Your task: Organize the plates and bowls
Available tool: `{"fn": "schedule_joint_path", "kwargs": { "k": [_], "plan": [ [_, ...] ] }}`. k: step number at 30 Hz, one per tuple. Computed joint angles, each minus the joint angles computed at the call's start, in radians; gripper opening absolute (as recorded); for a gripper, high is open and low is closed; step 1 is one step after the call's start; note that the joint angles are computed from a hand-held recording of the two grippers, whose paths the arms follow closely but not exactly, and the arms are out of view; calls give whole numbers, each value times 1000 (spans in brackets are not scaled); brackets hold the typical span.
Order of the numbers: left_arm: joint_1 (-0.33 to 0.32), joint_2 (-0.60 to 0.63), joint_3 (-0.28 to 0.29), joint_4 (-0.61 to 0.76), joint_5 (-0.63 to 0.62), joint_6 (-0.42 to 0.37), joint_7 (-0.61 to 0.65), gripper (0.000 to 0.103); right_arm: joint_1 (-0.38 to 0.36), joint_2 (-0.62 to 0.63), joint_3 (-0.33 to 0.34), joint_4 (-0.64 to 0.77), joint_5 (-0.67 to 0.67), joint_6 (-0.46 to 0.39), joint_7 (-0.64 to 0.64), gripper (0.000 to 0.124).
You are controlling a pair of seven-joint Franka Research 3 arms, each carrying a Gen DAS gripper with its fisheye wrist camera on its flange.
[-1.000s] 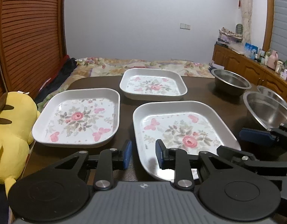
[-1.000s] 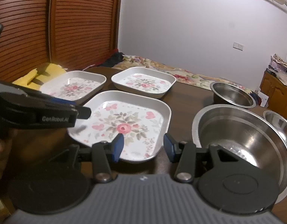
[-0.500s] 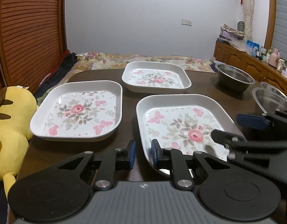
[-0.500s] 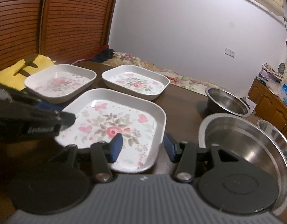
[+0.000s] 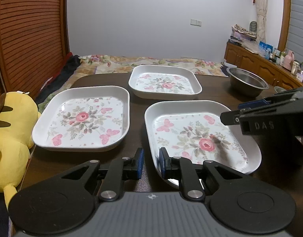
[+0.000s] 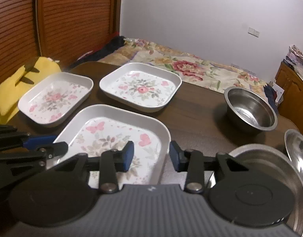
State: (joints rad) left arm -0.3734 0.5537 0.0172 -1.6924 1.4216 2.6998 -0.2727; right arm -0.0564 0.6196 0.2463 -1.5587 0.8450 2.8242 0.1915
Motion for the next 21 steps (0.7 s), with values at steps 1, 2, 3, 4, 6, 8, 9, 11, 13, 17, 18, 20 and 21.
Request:
{"fn": "schedule_joint_path", "kwargs": {
  "k": [1,2,3,4,6,8,9,11,13,17,18,20,21],
  "plan": [
    [0,-1,0,0,0,0,1,17,13,5,-19,15,-22,-18,30,38],
    [-1,-1,1,-1,1,0,1,17,27,11,-41,32,-50,-39,68,38],
    [-1,-2,0,-1,1,-1,3,16,37,20,-60,53,-78,-67,107,38],
    [-1,-2,0,-1,1,0,4,16,40,27,-69,70,-97,-88,134,38],
    [0,-3,0,-2,2,2,2,16,38,35,-72,89,-123,-107,152,38],
    [3,-2,0,-2,0,8,-1,15,42,44,-81,109,-151,-126,176,38],
    [4,-2,-1,-1,-1,11,-1,15,43,52,-87,126,-166,-147,196,38],
    [6,0,0,0,-3,21,-4,15,51,71,-102,163,-200,-186,240,38],
    [9,1,1,1,-2,37,-10,14,60,93,-117,203,-237,-223,285,35],
    [19,7,5,2,-6,78,-29,13,66,125,-127,259,-298,-292,330,28],
    [18,8,10,2,1,89,-46,13,66,128,-128,261,-306,-295,334,26],
    [20,6,16,-1,15,110,-75,13,62,134,-126,271,-316,-313,343,25],
    [21,5,18,-3,19,117,-87,13,59,136,-125,276,-317,-323,350,24]
  ]
}}
